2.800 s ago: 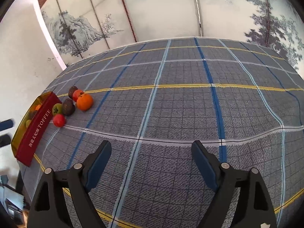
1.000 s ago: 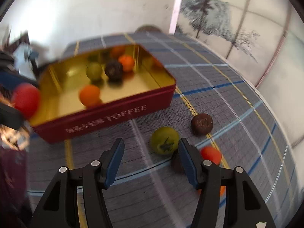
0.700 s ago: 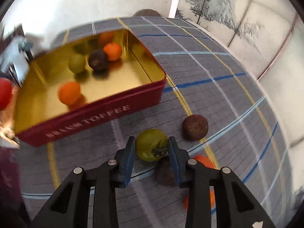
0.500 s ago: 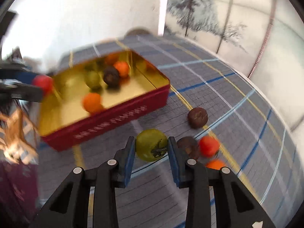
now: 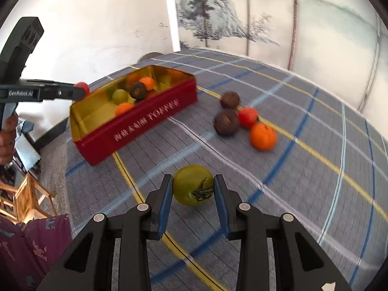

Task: Organize fruits
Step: 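Carry the tomato into the tin with the left gripper while the right gripper grasps a green fruit, then carry the green fruit into the tin and open the right gripper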

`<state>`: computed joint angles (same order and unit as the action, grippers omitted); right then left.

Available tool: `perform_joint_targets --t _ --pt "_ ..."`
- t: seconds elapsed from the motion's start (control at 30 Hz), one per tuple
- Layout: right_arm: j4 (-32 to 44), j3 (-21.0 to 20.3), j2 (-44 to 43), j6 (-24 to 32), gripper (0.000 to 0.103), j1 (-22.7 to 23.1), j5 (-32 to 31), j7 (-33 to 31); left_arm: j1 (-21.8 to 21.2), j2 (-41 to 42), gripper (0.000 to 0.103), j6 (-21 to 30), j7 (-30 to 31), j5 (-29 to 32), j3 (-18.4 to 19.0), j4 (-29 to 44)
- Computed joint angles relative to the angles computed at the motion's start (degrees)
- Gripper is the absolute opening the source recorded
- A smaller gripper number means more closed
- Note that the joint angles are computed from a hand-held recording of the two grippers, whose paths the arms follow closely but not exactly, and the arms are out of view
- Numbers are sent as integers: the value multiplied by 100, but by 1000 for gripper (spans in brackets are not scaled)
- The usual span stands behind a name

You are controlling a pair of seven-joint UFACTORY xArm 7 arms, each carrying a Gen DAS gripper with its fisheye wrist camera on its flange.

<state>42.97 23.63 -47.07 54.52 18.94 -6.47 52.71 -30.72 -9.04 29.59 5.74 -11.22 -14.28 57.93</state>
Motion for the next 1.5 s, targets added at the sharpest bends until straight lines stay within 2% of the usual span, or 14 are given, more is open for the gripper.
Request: perform_joint_targets --t 0.13,0.3,0.37,0.53,0.63,0.7,0.73,0.77,0.8,1.03,1.1,1.2,1.37,1.5 --pt "-173 77 -121 -41 32 33 56 194 51 598 34 18 -186 339 -75 586" --pt "-261 112 -223 -115 32 19 12 358 9 1392 34 -27 -741 1122 -92 1382" --pt "-287 94 -244 -111 32 24 18 387 -100 1659 35 -65 -1133 1679 -1 1631" --pt "-314 100 -303 -96 32 25 12 450 -385 2406 35 279 -1546 2429 214 2438" --pt "-314 120 -334 -62 32 27 13 492 -452 2683 36 506 -1601 2518 291 2801" --pt "-323 122 -347 -60 32 29 21 520 -504 2697 42 461 -1729 2651 382 2830" --pt "-327 125 -356 -54 32 34 27 533 -517 2680 57 423 -1780 2710 411 2817" --pt "-328 132 -376 -36 32 36 34 556 -489 2610 75 319 -1774 2717 411 2730" --pt "-333 132 -387 -32 32 43 41 568 -470 2537 78 194 -1797 2736 416 2630" --pt "-250 180 -398 19 32 1 9 650 -184 1356 79 -713 -2049 2728 290 1171" --pt "-198 191 -377 24 32 -20 -16 651 -56 886 79 -955 -1901 2437 177 578" --pt "-99 216 -335 35 32 -49 -50 651 93 255 79 -1116 -1891 2272 45 -130" --pt "173 287 -155 110 32 -107 -136 598 635 -609 79 -1316 -2828 2902 -336 -1026" --pt "448 339 37 100 32 -182 -248 545 582 -1040 79 -1322 -2540 2492 -181 -1433"
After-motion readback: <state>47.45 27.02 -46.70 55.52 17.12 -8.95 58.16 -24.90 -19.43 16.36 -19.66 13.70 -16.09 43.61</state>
